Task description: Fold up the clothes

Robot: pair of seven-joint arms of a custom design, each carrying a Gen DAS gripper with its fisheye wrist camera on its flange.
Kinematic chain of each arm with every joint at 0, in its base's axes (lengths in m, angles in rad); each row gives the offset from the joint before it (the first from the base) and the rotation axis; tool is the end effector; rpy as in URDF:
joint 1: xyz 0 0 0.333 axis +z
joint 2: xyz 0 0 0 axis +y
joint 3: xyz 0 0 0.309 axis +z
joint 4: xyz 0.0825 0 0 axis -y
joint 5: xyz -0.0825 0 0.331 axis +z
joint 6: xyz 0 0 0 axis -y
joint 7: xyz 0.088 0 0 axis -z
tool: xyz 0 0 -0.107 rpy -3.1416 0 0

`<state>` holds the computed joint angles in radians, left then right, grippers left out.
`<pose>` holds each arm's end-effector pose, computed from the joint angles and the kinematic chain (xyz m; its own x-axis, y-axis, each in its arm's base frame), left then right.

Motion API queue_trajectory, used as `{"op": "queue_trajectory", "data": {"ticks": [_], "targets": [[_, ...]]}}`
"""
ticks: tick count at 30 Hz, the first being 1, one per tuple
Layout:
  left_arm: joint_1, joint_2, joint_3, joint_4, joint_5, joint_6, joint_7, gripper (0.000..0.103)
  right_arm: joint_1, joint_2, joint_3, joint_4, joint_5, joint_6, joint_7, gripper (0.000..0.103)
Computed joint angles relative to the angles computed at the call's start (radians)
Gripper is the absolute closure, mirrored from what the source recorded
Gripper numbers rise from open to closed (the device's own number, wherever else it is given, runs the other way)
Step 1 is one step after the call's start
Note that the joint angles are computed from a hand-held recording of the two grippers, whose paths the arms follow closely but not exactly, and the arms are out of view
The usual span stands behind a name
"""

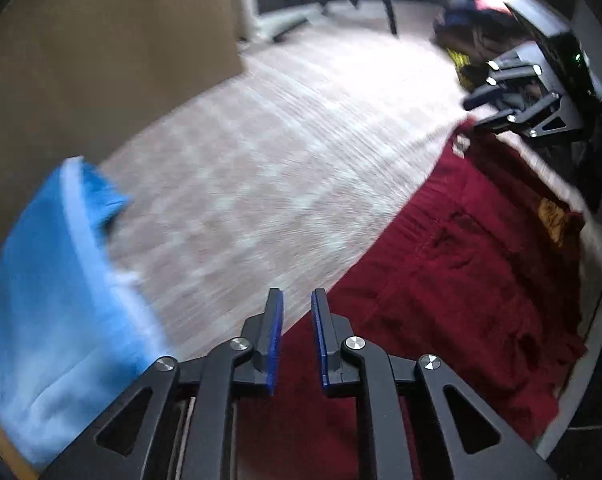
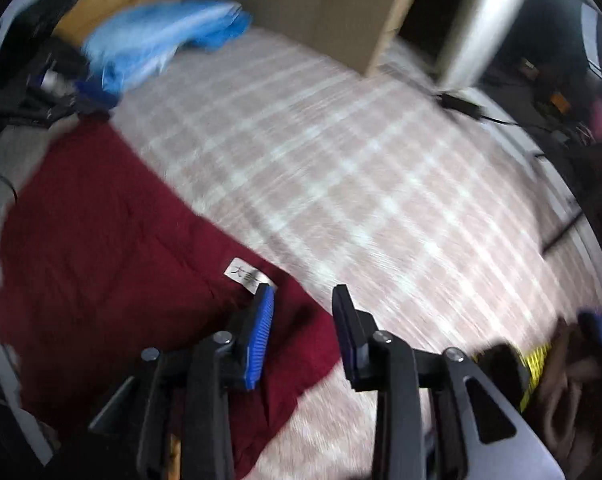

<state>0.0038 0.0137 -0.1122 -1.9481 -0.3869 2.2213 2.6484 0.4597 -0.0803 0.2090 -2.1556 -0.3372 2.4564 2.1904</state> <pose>0.5332 -0.0698 0.5124 -0.8329 -0.5529 -0.0235 -0.4963 0.7651 -0.4103 0.3977 0.3174 0.4923 0.2562 -0.9649 0.0579 -0.8590 -0.2548 -0.4440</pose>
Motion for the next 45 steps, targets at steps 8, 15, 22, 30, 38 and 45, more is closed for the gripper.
{"op": "queue_trajectory", "data": {"ticks": [8,15,22,30,38,45], "targets": [[0.074,0.000,0.053,-0.006,0.038,-0.078,-0.160,0.074,-0.063,-0.135,0.011,-0.228,0.155,0.152,0.192,0.068],[0.087,0.023,0.045,-0.032,0.037,-0.020,-0.294,0.070,-0.077,-0.120,0.010,-0.289,0.280,0.307,0.190,0.062],[0.101,0.025,0.035,-0.050,0.015,-0.027,-0.322,0.070,-0.093,-0.111,0.023,-0.292,0.290,0.312,0.186,0.062],[0.070,-0.076,0.051,-0.160,-0.063,0.062,-0.262,0.098,-0.124,-0.171,0.062,-0.380,0.265,0.469,0.294,0.098],[0.014,-0.172,0.092,-0.168,-0.153,0.117,-0.160,0.098,-0.322,-0.360,0.240,-0.422,0.148,0.451,0.462,0.098],[0.015,-0.003,0.045,-0.054,0.059,0.161,-0.302,0.096,-0.312,-0.207,0.194,-0.256,0.094,0.152,0.397,0.097]]}}
